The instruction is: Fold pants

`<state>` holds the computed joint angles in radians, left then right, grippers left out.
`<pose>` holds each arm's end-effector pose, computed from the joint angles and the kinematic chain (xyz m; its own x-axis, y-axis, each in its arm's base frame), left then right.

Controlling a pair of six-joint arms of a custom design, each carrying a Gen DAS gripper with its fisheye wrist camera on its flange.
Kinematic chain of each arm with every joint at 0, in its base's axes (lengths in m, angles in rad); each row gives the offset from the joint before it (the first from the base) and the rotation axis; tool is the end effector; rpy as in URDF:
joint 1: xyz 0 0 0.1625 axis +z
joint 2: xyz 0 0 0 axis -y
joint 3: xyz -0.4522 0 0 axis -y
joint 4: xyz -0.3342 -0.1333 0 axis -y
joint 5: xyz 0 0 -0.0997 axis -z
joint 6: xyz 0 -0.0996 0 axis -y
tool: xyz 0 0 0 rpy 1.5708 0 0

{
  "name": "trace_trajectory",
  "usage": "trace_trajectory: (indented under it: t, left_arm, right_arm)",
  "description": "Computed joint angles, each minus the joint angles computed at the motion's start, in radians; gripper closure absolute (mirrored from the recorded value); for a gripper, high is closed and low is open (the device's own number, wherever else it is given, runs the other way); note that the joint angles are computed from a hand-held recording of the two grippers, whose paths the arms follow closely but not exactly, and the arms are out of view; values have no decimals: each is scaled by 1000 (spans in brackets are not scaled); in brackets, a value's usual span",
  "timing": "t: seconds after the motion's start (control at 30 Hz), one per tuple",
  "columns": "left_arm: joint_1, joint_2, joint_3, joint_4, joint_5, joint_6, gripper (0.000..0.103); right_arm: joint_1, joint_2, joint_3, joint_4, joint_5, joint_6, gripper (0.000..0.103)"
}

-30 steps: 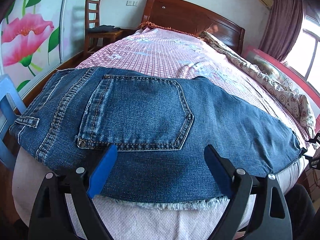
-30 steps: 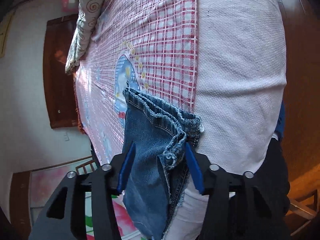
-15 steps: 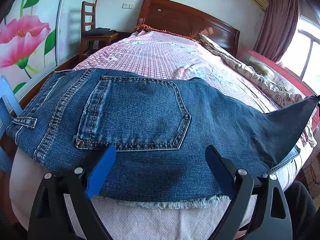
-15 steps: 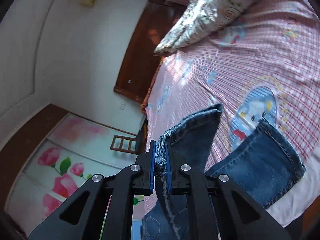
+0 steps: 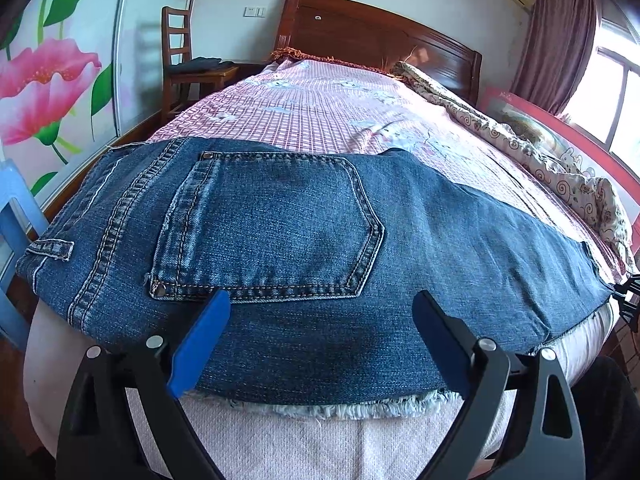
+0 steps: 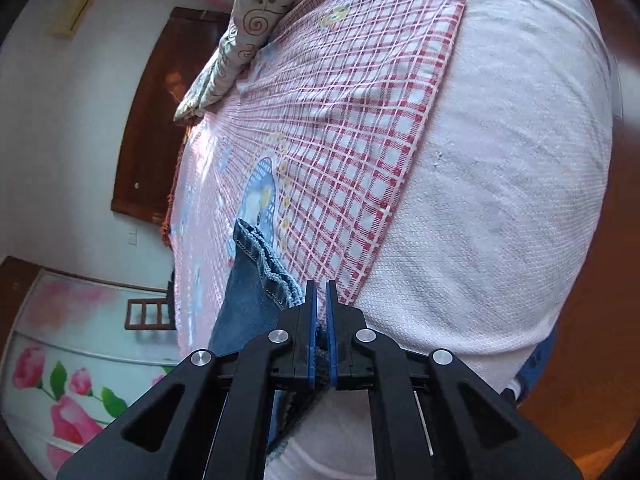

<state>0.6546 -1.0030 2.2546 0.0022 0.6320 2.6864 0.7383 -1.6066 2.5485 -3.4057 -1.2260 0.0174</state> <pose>-0.0854 -0.3349 0.1394 -0.8336 0.0291 -0.5515 0.4312 0.6583 -0.6170 -0.1213 -0.3361 0.3630 -0.8200 0.5261 -0.2255 0.4781 0.4129 -0.7752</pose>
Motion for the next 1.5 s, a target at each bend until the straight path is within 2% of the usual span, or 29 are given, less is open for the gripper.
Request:
trace_trajectory:
  t: [0.03,0.07,0.17,0.23,0.33,0.4,0.47,0.57,0.63,0.7,0.73,0.77,0.8,0.83,0.87,0.93,1.07,1.17,1.3,1.37,1.43,1.5]
  left_arm:
    - [-1,3,-2,1,-2,-3,10]
    - [-1,5,-4,2,-3,-4,10]
    - [-4,14,-9,6,-10,-5,10]
    - [-10,23,-13,15,-19,-19,10]
    - [-35,36,-12,40,-42,-76,10]
    - [-57,19,-1,34,-33,-96,10]
    - [-88,5,7,8,-20,-63,9]
    - [-91,-6,-12,-30,68,64,6]
    - [-56,7,-41,-27,142,106,6]
    - [0,27,-67,1,209,79,6]
    - [32,28,-66,-4,247,69,7]
    - [34,13,-40,-46,258,99,7]
    - [29,15,-35,-46,258,125,7]
    - [24,22,-38,-29,257,141,7]
    - [26,19,-33,-31,265,153,7]
    - [39,1,-20,-53,290,171,7]
    - [40,-8,-16,-55,296,168,7]
    - [53,-20,-20,-58,315,177,7]
    - [46,-6,-24,-61,299,175,6]
    - [46,-4,-25,-60,296,178,6]
    - [46,-2,-26,-61,294,179,6]
    - [37,9,-28,-57,278,176,6]
  right_arm:
    - [36,-11,-2,-10,-83,-8,99]
    - [70,-16,-4,-17,-124,-21,99]
    - [168,-9,-17,7,-112,-62,99]
    - [276,40,-59,63,-116,-84,99]
    - [446,190,-151,144,-127,-97,99]
    - [553,321,-229,185,-128,-102,99]
    - [652,462,-332,234,-134,-88,99]
    - [784,662,-520,354,-176,-99,99]
    - [843,778,-630,432,-172,-82,99]
    - [885,871,-718,491,-156,-65,99]
    - [905,912,-758,509,-171,-63,99]
    - [920,949,-800,540,-205,-66,99]
    - [940,987,-849,580,-281,-40,99]
    - [927,1018,-880,606,-322,-29,103]
    - [900,1042,-899,616,-320,-25,103]
    - [870,1051,-885,549,-249,37,103]
    - [911,1038,-887,513,-348,-1,103]
    - [906,996,-837,451,-303,-12,103]
    - [881,907,-735,471,-247,-54,103]
    - [860,870,-671,465,-258,-64,103]
    - [821,845,-621,445,-317,-84,103]
    - [776,825,-560,347,-275,-18,103]
